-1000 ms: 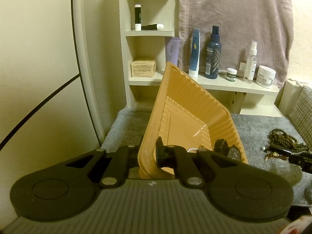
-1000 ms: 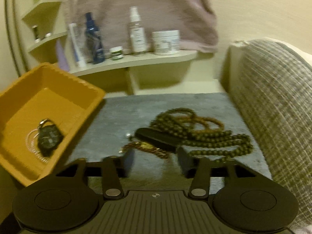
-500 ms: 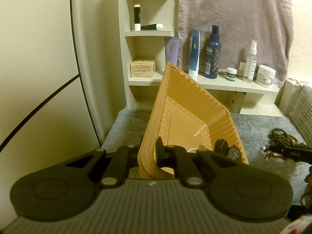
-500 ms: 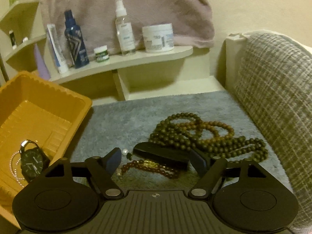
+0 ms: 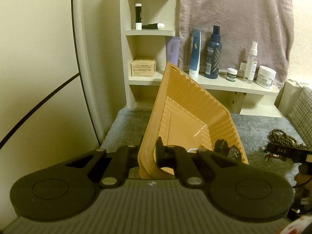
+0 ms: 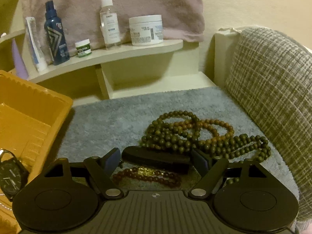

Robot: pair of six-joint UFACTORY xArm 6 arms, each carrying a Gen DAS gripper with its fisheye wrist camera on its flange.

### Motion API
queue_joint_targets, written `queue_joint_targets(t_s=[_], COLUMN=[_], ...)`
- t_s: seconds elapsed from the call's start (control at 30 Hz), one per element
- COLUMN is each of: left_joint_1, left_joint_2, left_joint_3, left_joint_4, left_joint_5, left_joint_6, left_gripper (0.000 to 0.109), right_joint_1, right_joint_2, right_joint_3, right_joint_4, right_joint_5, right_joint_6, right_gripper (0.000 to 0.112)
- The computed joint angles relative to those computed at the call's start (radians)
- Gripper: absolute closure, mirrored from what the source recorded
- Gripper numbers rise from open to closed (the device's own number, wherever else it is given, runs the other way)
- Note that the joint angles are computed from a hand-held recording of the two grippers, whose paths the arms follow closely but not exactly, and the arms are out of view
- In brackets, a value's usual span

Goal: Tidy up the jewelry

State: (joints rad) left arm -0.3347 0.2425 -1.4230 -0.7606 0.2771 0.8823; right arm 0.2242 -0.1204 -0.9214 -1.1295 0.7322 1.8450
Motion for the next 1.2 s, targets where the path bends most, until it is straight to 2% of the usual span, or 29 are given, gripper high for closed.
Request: queue_joint_targets(t_s=[0.1, 0.17, 0.2, 0.4, 0.63, 0.87, 0.93, 1.0, 1.07, 1.2], left_joint_1=[0.0, 0.0, 0.0, 0.001, 0.0, -0.001, -0.002, -0.002, -0.002, -0.003], left_joint_2=[0.0, -0.001, 0.0, -0.001, 0.002, 0.002, 0.001, 0.002, 0.002, 0.001], left_joint_3=[0.001, 0.001, 0.001, 0.001, -0.001, 0.0, 0.001, 0.001, -0.001, 0.001], left_joint_4=[0.0, -0.001, -0.001, -0.001, 0.005, 0.006, 0.004, 0.004, 0.005, 0.005], left_joint_5=[0.0, -0.001, -0.002, 0.0, -0.003, -0.005, -0.007, -0.007, -0.006, -0.007], left_joint_6=[0.0, 0.0, 0.001, 0.002, -0.004, -0.006, -0.003, -0.003, -0.005, -0.004], left_gripper=[0.102, 0.102, 0.102, 0.102, 0.102, 0.102, 0.102, 0.102, 0.102, 0.102], right_joint_1=[0.005, 0.011, 0.015, 0.012, -0.031, -0.097, -0.117, -0.133, -0.131, -0.131], right_joint_2=[-0.016, -0.029, -0.032, -0.031, -0.031, -0.001, -0.011, -0.027, -0.038, -0.036], right_joint_3=[0.02, 0.032, 0.034, 0.037, 0.046, 0.039, 0.051, 0.068, 0.074, 0.072], right_joint_4=[-0.037, -0.054, -0.054, -0.021, -0.064, -0.028, 0.043, 0.115, 0.15, 0.166], right_joint_5=[0.001, 0.007, 0.01, -0.014, -0.152, -0.292, -0.334, -0.373, -0.378, -0.384], right_joint_6=[0.031, 0.022, 0.008, -0.07, -0.172, -0.431, -0.505, -0.547, -0.593, -0.644], right_gripper=[0.037, 0.06, 0.063, 0.063, 0.063, 0.062, 0.063, 0.067, 0.083, 0.084])
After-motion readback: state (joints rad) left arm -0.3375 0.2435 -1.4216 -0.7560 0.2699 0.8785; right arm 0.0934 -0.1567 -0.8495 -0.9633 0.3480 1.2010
